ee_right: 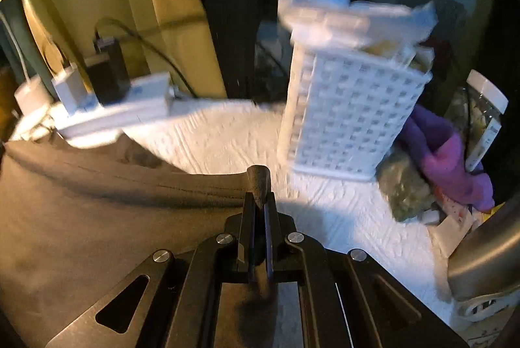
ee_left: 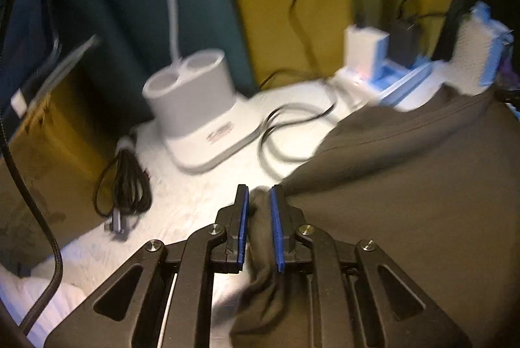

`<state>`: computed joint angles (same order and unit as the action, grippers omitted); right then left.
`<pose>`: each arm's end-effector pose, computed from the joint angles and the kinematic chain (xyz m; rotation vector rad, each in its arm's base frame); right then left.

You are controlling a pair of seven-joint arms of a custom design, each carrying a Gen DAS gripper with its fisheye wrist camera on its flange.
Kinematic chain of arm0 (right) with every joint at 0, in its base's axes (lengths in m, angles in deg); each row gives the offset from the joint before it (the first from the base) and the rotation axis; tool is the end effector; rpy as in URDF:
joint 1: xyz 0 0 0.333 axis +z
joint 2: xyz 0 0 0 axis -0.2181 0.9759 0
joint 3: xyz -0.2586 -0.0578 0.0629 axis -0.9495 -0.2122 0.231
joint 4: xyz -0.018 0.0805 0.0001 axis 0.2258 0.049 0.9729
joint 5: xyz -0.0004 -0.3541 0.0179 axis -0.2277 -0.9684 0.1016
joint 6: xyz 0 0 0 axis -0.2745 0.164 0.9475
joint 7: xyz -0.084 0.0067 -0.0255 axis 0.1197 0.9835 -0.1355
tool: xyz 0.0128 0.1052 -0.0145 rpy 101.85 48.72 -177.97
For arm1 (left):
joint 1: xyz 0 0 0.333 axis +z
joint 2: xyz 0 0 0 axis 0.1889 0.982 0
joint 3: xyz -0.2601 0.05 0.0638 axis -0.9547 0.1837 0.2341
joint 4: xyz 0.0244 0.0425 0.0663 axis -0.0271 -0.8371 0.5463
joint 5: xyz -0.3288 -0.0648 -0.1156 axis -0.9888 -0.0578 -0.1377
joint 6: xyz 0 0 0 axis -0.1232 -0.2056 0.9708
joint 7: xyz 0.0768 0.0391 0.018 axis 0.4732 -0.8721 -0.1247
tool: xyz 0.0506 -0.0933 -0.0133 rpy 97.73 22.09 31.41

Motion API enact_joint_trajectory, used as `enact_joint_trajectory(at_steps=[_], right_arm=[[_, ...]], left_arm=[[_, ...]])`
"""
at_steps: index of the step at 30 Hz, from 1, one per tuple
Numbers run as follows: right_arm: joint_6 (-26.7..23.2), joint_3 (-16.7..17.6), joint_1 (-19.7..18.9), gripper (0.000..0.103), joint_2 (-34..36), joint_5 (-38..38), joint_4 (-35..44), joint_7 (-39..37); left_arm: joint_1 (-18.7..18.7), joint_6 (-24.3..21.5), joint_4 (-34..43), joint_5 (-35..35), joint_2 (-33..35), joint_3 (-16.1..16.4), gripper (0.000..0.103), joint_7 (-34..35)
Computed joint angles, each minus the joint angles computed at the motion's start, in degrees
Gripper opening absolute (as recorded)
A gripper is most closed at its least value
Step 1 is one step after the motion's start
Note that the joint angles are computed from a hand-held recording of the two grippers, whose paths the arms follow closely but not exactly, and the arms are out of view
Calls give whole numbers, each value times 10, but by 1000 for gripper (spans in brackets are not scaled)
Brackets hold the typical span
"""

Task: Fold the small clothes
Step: 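Open the left gripper to release the hem and lift away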

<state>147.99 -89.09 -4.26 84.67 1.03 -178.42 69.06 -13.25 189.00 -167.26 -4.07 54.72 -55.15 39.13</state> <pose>0.5779 0.0756 0.4244 -2.3051 1.1217 -0.4682 0.3125 -0.2752 0.4167 -1.9714 1.4215 -0.3095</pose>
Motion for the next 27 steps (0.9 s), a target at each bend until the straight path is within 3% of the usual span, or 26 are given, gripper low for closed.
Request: enact_joint_trajectory(at_steps=[4,5,6,8,10,11,15,16,22,27], right_arm=[[21,-8,7,5,17,-39,0,39],[16,-8,5,10,19,-40,3,40],[15,-11,7,17,19,-52,5,49],[50,-26,21,51,17,-114,-7,96],[77,-40,28,61,14,-164,-17,141],[76,-39,23,61,10,-164,-18,144],[69,-31,4,61,-19,-151,-37,126],[68,-29,0,61,-30,-146,-46,121],[34,-25,-22,61,-111,-86,-102,61],[15,-26,-33,61,-177,-60,-164,42]], left_arm=[[-2,-35,-20,-21,-20,1,14,-15],[-4,-42,-28,-28,-32,2,14,-19],[-6,-51,-32,-33,-40,2,14,-22],[-9,-64,-42,-41,-59,1,14,-34],[-16,-77,-54,-54,-83,1,14,-48],[-22,-72,-63,-61,-96,4,15,-51],[-37,-43,-78,-74,-121,5,45,-57],[-39,-38,-77,-74,-120,3,49,-55],[-55,-4,-71,-94,-107,-4,49,-62],[-83,-16,-72,-122,-116,-22,51,-84]])
